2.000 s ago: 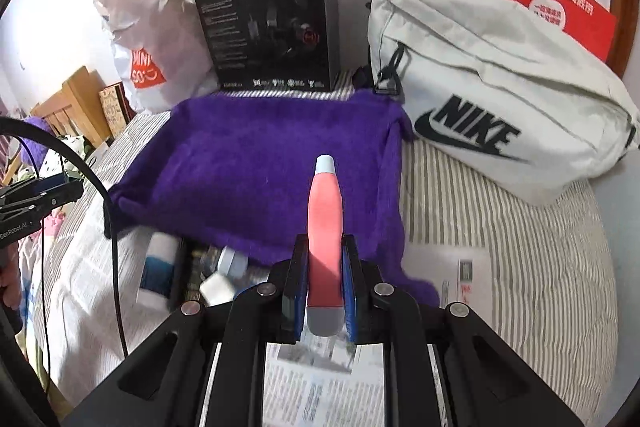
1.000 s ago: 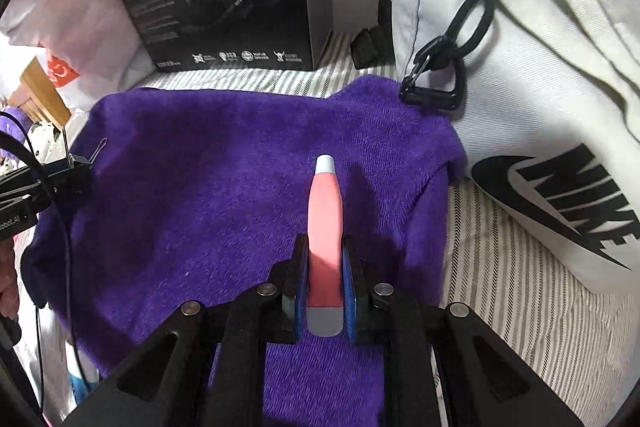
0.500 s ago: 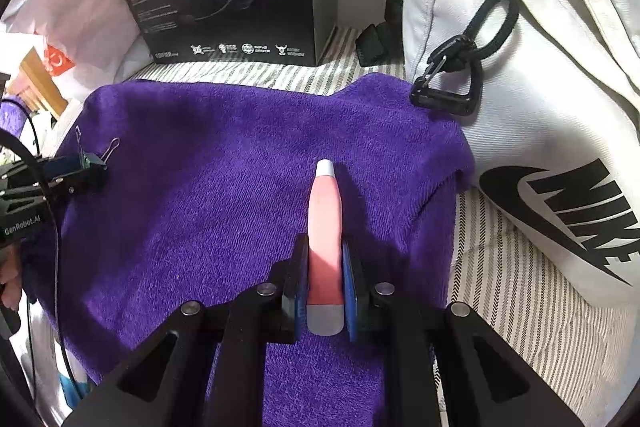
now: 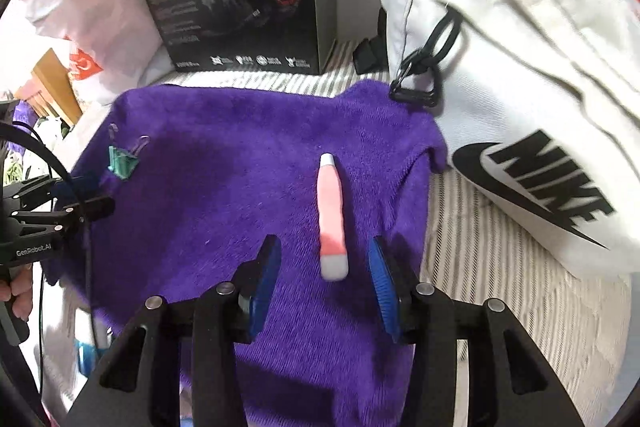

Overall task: Organize rigid objects
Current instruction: 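Open both grippers, releasing the clip and the pink tube onto the towel, then grasp the white-and-blue deodorant stick with the left gripper while the right gripper approaches the white jar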

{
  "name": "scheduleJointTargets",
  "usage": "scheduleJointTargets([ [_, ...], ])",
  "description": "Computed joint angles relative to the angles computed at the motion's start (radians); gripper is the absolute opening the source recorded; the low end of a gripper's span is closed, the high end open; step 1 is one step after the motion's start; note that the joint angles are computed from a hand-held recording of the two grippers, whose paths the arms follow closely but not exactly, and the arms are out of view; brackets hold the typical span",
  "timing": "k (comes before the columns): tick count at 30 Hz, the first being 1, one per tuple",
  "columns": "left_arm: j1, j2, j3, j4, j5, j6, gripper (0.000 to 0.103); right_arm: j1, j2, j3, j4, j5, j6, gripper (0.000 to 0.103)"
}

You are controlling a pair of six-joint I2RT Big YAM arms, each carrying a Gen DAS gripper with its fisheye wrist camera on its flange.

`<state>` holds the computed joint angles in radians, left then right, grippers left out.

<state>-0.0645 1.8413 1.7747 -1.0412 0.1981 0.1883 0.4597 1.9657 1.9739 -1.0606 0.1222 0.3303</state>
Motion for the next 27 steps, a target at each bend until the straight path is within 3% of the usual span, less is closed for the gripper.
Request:
scheduleJointTargets([
  [7, -0.009, -0.154, -0.137, 0.036, 0.006, 0.027, 0.059, 0.032, -0.125, -0.129, 0.051, 0.016, 0.055, 0.049],
  [11, -0.012, -0.237, -0.231, 0.052, 0.037, 0.025, 0.059, 0.058, -0.204, -0.218, 0.087, 0.045, 0.082, 0.058],
  [14, -0.015, -0.280, -0.293, 0.057, 0.050, 0.020, 0.059, 0.076, -0.257, -0.284, 0.107, 0.063, 0.115, 0.060],
  [27, -0.037, -0.303, -0.412, 0.063, 0.083, -0.016, 0.061, 0.134, -0.428, -0.521, 0.184, 0.078, 0.232, 0.061],
])
